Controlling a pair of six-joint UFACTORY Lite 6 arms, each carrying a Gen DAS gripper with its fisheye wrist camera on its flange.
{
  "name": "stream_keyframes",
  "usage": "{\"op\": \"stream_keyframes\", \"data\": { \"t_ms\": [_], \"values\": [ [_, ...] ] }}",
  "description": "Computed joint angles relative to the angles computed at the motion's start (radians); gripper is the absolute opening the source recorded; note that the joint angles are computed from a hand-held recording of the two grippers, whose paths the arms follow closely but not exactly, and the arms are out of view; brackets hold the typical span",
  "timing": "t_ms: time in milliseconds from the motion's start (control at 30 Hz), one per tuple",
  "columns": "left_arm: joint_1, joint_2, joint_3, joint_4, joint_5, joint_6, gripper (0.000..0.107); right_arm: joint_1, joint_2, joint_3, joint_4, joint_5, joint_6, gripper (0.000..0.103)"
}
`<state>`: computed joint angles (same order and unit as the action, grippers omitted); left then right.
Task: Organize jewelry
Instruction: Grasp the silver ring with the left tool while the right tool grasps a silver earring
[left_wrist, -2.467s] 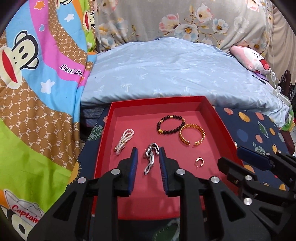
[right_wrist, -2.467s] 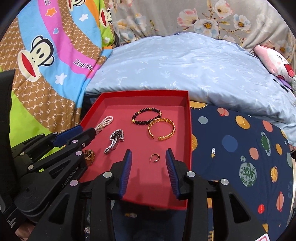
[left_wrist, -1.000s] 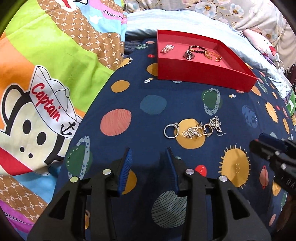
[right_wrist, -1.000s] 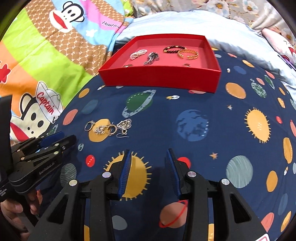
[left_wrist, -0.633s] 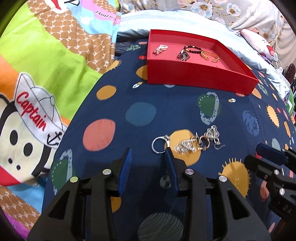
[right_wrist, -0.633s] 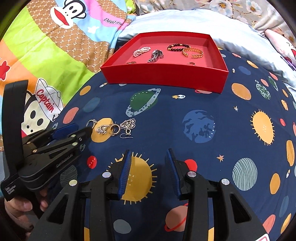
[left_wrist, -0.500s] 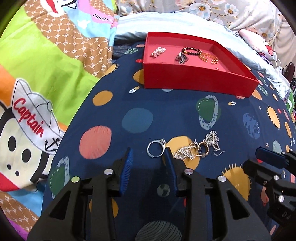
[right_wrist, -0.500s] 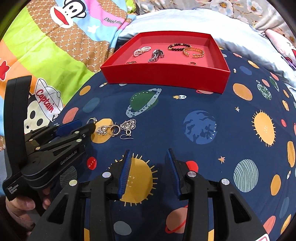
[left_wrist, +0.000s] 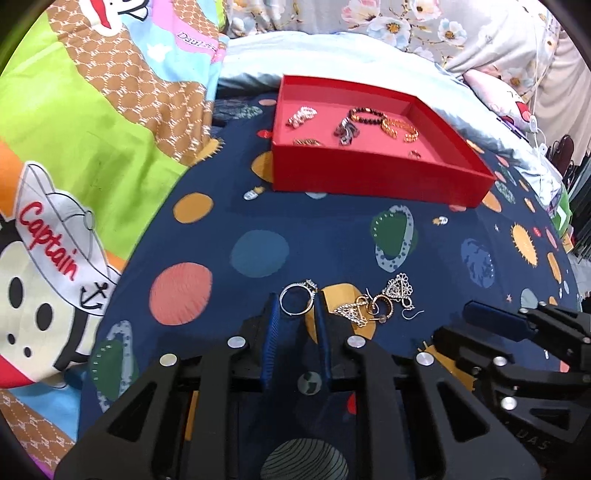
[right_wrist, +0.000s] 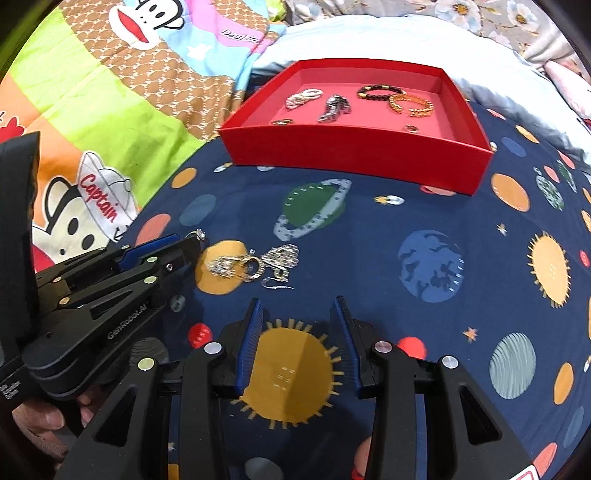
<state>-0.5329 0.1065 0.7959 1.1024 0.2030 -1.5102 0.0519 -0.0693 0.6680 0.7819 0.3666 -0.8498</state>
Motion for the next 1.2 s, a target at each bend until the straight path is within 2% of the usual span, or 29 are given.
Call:
{"op": "stream_keyframes", "data": {
  "t_ms": [33, 167, 400, 667, 1200],
  "values": [
    [0.003, -0.012, -0.002, -0.041, 0.01, 0.045, 0.018, 0.01, 0.008, 0.007, 0.013, 0.004, -0.01, 0.039],
    [0.017, -0.043, -0.012, -0.147, 0.023, 0.155, 0.018, 0.063, 0.044, 0.033, 0.042, -0.004, -0.024, 0.028],
    [0.03, -0.063, -0.034, -0.192, 0.023, 0.195, 0.018, 0.107, 0.143, 0.093, 0.108, -0.01, -0.077, 0.013],
    [0.042, -0.057, -0.046, -0.234, 0.002, 0.238, 0.018, 0.112, 0.203, 0.134, 0.14, -0.021, -0.101, 0.01],
    [0.041, -0.045, -0.034, -0.242, 0.003, 0.244, 0.018, 0.118, 0.263, 0.191, 0.202, -0.043, -0.144, 0.012]
  ]
}}
